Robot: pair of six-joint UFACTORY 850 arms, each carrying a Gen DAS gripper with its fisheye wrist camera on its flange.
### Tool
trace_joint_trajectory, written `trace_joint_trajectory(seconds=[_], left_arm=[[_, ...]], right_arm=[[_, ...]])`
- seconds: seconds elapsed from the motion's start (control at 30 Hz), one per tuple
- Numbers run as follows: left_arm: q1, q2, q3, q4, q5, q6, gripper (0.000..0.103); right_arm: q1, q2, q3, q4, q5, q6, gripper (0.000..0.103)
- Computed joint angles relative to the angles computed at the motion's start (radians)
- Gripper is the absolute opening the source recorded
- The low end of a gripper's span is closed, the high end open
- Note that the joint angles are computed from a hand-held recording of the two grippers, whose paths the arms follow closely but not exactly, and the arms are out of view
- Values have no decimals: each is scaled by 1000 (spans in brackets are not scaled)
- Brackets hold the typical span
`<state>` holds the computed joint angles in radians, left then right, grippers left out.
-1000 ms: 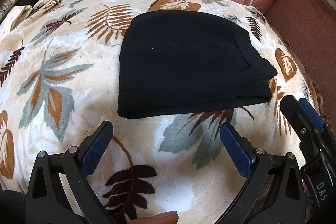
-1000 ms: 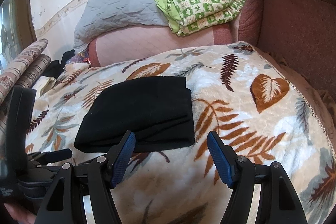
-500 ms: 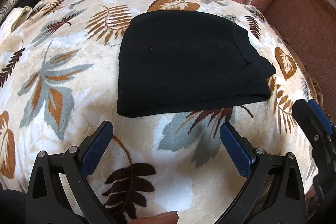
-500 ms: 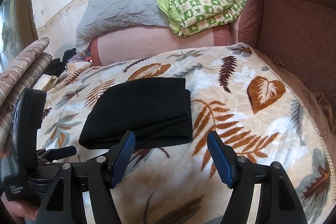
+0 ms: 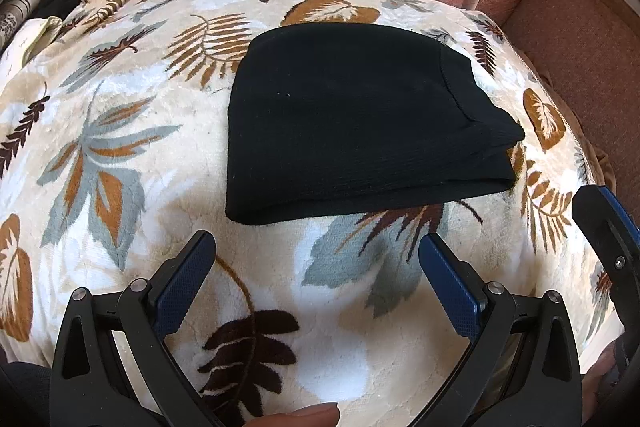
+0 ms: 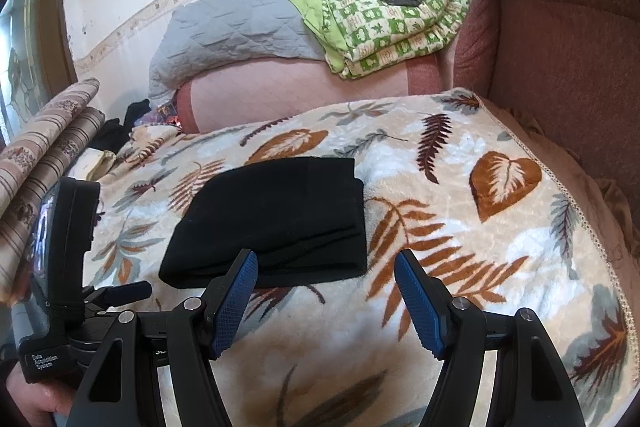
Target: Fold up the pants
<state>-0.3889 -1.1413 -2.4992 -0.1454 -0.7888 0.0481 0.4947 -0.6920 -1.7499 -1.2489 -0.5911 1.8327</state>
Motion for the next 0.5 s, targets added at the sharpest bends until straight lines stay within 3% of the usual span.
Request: trace_joint_trajectory(seconds=[0.5], left_arm=[[1,-43,-72,11,-41,-5,102]], right_arm=[[-13,-20,-13,-14,37,10,69]])
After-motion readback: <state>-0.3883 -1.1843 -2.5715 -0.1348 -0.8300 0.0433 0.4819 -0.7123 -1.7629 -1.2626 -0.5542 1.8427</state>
